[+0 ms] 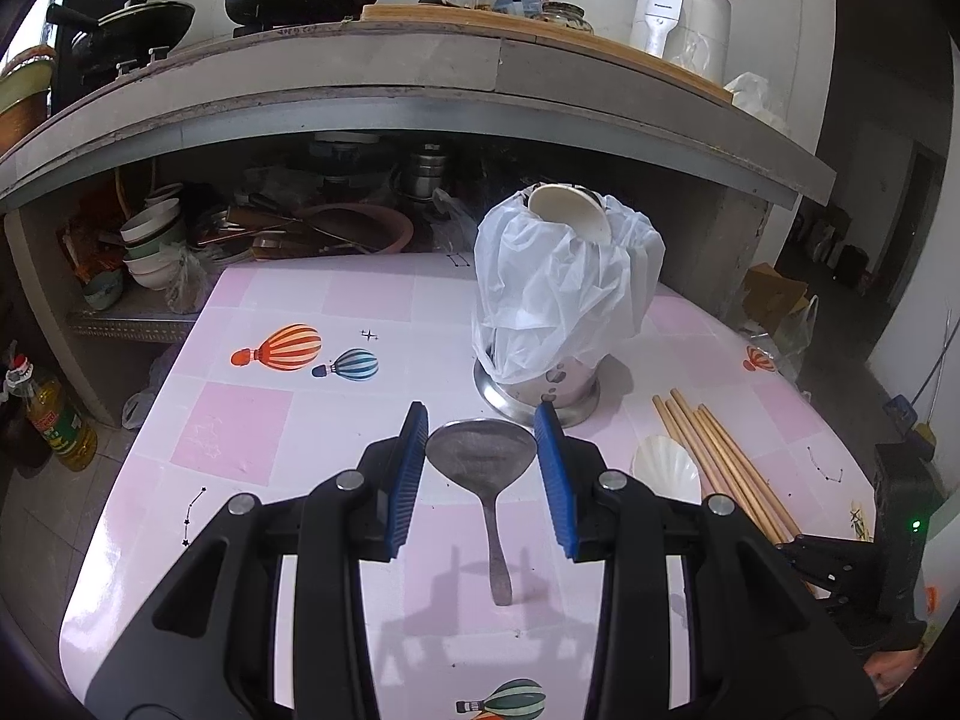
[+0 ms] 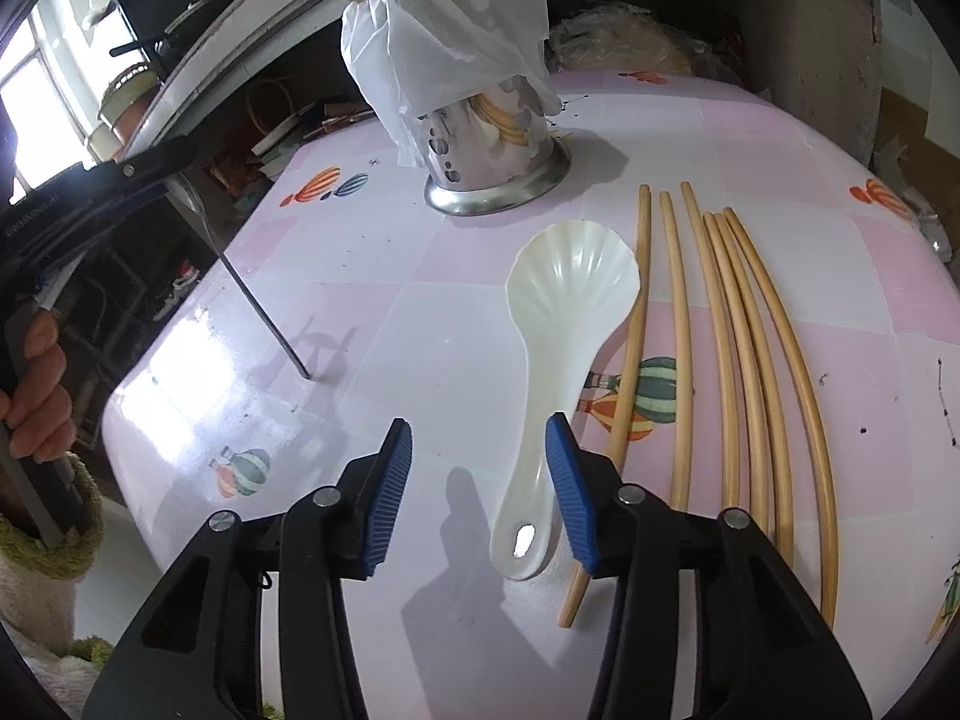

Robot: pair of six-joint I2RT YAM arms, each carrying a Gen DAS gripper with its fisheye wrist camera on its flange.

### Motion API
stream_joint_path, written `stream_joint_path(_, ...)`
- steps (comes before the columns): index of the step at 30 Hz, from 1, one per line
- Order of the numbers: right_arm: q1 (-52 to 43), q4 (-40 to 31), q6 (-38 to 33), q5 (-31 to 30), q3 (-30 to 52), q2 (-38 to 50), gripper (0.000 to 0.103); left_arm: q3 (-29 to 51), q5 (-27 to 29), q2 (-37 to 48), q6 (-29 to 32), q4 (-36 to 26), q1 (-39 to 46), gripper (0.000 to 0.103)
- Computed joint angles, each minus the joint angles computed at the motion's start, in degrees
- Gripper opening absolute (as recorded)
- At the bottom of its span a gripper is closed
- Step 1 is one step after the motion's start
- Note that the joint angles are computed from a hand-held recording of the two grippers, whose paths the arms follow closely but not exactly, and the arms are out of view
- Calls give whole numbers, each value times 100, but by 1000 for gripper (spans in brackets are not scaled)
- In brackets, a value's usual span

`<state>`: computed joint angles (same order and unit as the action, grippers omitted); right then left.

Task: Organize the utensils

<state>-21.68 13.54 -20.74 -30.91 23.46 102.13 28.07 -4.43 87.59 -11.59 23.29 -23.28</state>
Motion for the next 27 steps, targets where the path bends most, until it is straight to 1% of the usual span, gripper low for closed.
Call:
stream_joint_path(2, 96, 136, 74, 163, -16, 17, 42, -9, 58, 4, 10, 25, 43, 35)
stream_joint_path(4, 162, 220, 102, 277, -14, 75, 36, -21, 99, 8, 15, 54, 61, 35)
stream_joint_path(9, 415, 479, 174, 663, -9, 202, 28, -31, 177, 13, 26, 100, 110, 35)
stream_joint_path(11, 543, 586, 180, 841, -40, 196, 24, -19, 167, 7, 20, 71, 102, 35)
stream_joint_path(13, 629, 664, 193, 968, -65, 189, 17, -4, 174, 3, 11, 48, 98, 35)
stream_joint_path(16, 730, 730, 151, 1104, -85, 191, 10, 10, 137, 4, 37, 39, 89, 35)
stream_joint_path(18, 748, 701, 111, 1100, -70, 200, 7, 29, 136, -12, 37, 17, 84, 35)
stream_joint_path(27, 837, 731, -22, 976, -214, 130, 5, 86, 96, 4, 62, -19, 50, 34)
